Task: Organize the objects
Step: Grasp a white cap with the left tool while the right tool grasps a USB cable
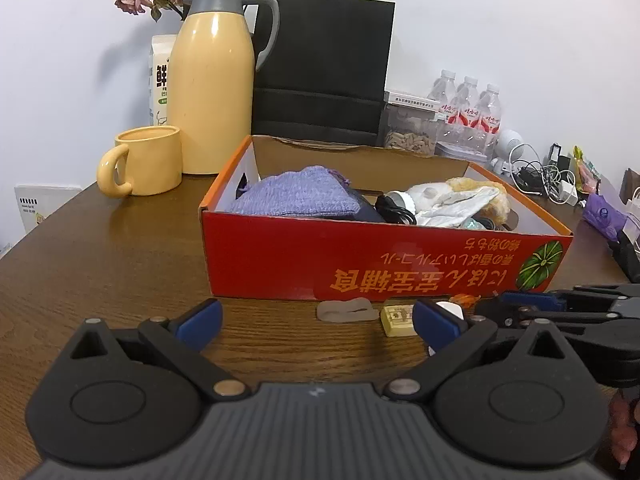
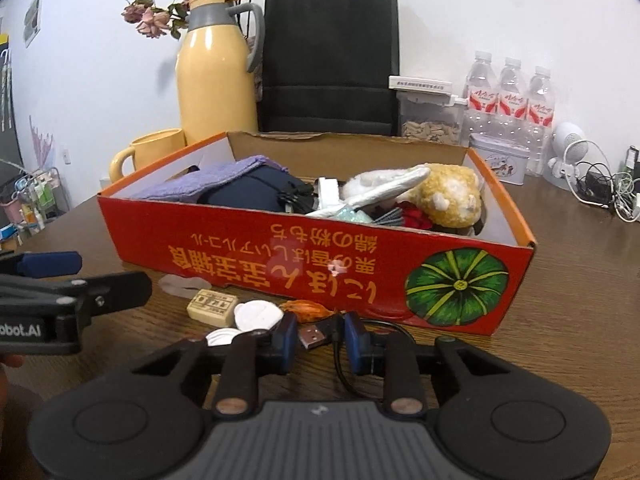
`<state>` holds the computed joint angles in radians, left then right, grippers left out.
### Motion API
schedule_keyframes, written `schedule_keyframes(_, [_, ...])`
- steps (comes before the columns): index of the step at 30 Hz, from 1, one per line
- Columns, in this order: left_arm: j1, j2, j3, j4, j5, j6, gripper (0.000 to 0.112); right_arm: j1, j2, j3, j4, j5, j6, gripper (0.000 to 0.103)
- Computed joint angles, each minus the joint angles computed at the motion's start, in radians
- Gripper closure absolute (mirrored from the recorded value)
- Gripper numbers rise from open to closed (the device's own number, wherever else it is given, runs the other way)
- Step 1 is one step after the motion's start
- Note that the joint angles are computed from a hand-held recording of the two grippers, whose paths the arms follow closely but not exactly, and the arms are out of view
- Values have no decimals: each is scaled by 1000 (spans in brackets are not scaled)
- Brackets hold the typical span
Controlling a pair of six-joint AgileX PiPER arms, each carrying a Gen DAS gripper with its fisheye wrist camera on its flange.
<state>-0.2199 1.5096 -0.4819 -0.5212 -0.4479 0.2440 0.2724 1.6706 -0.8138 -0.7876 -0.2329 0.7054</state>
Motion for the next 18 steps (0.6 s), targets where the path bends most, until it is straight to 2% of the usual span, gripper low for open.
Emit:
schedule_keyframes(5, [3,9,-10,-18,13,11,9,3,-36,58,222,-44,-224,79])
schedule_keyframes(10, [4,17,-16,-33,20,21,9,8,-70,109,344,-85,-358,79])
schedule_keyframes(15, [2,29,-22,-26,27,22,9,-4,-92,148,405,-127,-422,79])
schedule_keyframes(18, [-30,43,-33,-129,14,116,9,-19,-102,164,393,-148,-409,79])
